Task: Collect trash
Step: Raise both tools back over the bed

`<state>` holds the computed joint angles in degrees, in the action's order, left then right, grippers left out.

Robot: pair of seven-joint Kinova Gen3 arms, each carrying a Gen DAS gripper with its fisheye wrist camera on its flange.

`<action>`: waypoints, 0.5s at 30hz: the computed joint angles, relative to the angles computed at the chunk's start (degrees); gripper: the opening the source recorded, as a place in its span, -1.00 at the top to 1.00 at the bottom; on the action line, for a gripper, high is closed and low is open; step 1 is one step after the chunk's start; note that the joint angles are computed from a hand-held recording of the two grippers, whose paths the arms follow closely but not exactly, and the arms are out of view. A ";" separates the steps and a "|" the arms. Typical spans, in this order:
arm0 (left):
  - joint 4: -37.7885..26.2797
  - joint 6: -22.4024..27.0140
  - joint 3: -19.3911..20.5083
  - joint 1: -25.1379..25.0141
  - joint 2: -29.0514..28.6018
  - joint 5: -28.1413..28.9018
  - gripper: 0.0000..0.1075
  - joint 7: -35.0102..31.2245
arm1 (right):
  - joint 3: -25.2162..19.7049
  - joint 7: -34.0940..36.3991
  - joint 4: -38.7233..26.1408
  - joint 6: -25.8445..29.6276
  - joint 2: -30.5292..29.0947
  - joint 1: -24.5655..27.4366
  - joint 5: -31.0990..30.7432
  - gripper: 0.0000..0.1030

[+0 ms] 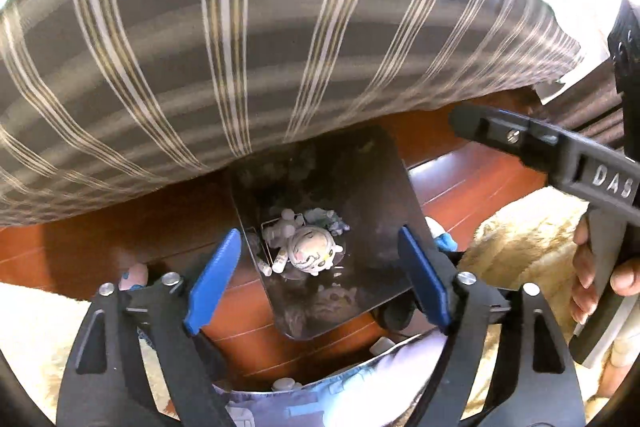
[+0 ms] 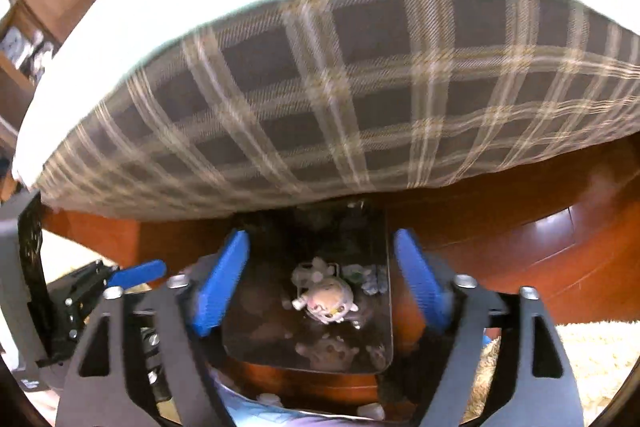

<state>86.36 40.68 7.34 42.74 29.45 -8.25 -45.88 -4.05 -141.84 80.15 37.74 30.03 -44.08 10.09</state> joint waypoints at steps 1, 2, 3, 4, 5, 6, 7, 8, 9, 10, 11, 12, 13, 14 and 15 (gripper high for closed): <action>-0.19 0.21 -0.02 0.06 -0.67 -0.26 -0.48 -0.16 | -0.32 0.24 0.63 -0.90 -0.82 0.69 -0.50 -0.75; -0.44 0.44 -0.50 0.61 -1.91 -1.31 -0.52 -0.02 | -0.41 0.35 1.11 -1.69 -1.97 1.19 -0.58 -0.75; -0.46 0.65 -0.87 1.01 -2.77 -2.25 -0.54 0.27 | 0.36 0.04 0.94 -1.54 -2.90 0.63 0.28 -0.76; -0.81 1.09 -1.32 1.61 -3.55 -3.48 -0.58 0.80 | 1.18 -0.52 0.91 -1.06 -3.78 -0.17 1.67 -0.77; -1.38 1.73 -1.78 2.24 -4.44 -5.00 -0.61 1.36 | 1.99 -1.25 0.17 -0.17 -4.30 -1.13 3.36 -0.77; -1.97 2.32 -2.09 2.67 -5.22 -6.44 -0.63 1.83 | 2.75 -1.65 -0.51 0.60 -5.32 -1.74 5.33 -0.78; -2.62 3.01 -2.52 3.15 -6.11 -8.19 -0.66 2.48 | 2.99 -2.53 -0.72 1.01 -6.04 -2.37 6.75 -0.80; -2.99 3.44 -2.58 3.28 -6.64 -9.39 -0.68 3.03 | 3.19 -2.97 -1.57 1.64 -6.67 -2.61 8.20 -0.81; -3.75 4.21 -2.83 3.47 -7.25 -10.90 -0.69 3.64 | 3.05 -2.77 -2.60 2.27 -7.05 -2.29 9.21 -0.82; -4.47 4.78 -2.72 3.27 -7.50 -11.83 -0.69 3.93 | 2.77 -2.50 -3.44 2.77 -7.18 -1.93 9.93 -0.82; -5.26 5.31 -2.70 2.88 -7.91 -12.76 -0.70 4.00 | 2.68 -1.86 -5.01 3.73 -7.04 -1.64 10.87 -0.83; -6.28 5.93 -2.61 2.41 -8.06 -13.52 -0.70 3.87 | 2.57 -1.76 -6.21 4.70 -6.66 -1.63 11.78 -0.83; -7.59 6.88 -2.64 1.91 -8.07 -14.35 -0.70 3.56 | 2.80 -1.06 -8.47 6.37 -5.96 -1.74 12.74 -0.83; -8.84 7.83 -2.59 1.60 -7.83 -14.96 -0.70 3.40 | 2.58 0.16 -10.55 7.49 -5.27 -1.30 13.14 -0.83; -10.00 8.80 -2.76 1.29 -7.75 -15.76 -0.70 3.21 | 2.32 1.00 -11.82 7.91 -4.81 -0.98 13.16 -0.83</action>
<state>76.37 49.48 4.58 44.04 21.70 -24.01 -42.67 -1.73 -140.84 68.33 45.64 25.23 -45.06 23.25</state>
